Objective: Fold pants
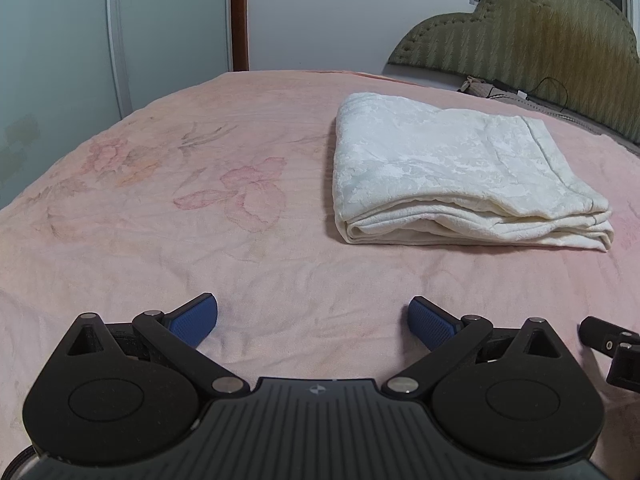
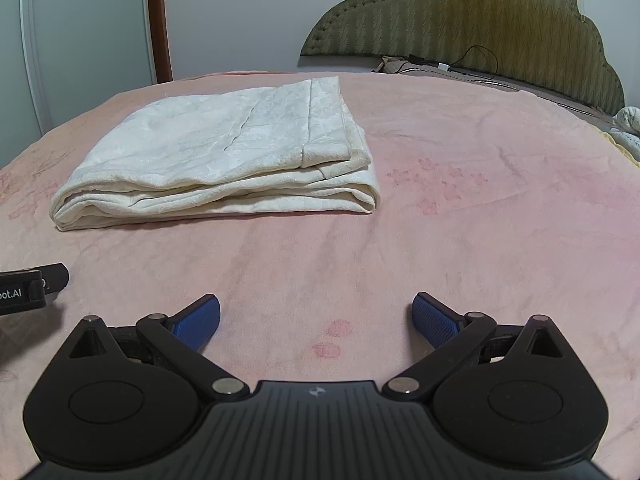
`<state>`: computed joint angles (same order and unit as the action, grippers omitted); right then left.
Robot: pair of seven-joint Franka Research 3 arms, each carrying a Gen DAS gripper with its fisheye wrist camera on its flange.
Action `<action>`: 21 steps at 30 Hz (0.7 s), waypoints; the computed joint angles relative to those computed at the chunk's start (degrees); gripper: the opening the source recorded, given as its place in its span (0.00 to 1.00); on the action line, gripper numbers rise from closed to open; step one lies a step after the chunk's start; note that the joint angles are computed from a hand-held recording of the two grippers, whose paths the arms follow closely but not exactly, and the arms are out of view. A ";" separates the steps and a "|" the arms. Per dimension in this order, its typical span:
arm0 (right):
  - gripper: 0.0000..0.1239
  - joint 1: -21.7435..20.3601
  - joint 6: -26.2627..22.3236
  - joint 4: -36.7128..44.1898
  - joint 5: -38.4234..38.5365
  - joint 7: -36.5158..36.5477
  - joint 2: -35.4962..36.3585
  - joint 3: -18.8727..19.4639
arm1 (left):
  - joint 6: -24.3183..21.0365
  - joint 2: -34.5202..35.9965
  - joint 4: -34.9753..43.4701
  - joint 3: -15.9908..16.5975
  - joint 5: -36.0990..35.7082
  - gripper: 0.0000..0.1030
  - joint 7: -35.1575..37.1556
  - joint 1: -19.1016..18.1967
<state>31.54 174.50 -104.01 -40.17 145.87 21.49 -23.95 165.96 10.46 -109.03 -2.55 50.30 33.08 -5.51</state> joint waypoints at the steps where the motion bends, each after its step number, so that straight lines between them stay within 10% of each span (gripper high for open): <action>1: 0.83 0.07 0.28 -0.23 -0.23 -0.10 -0.16 -0.13 | -0.54 -0.10 0.07 -0.17 -0.05 0.99 0.53 -0.12; 8: 0.83 0.04 0.22 -1.00 -1.55 0.14 -0.85 -0.18 | 0.25 -0.81 0.01 0.03 8.47 0.99 0.29 -1.35; 16: 0.83 0.04 1.19 -1.35 -2.02 0.53 -0.94 -0.24 | 1.15 0.14 -0.51 -2.99 -8.81 1.00 11.90 1.55; 21: 0.83 0.51 1.90 -1.46 -0.95 -1.73 -0.79 -0.37 | 2.01 0.00 -0.93 -0.46 -5.47 1.00 8.88 -0.71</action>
<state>32.05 176.40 -105.47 -41.11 144.14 20.70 -24.32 167.97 10.45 -109.97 -3.02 44.83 41.96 -6.22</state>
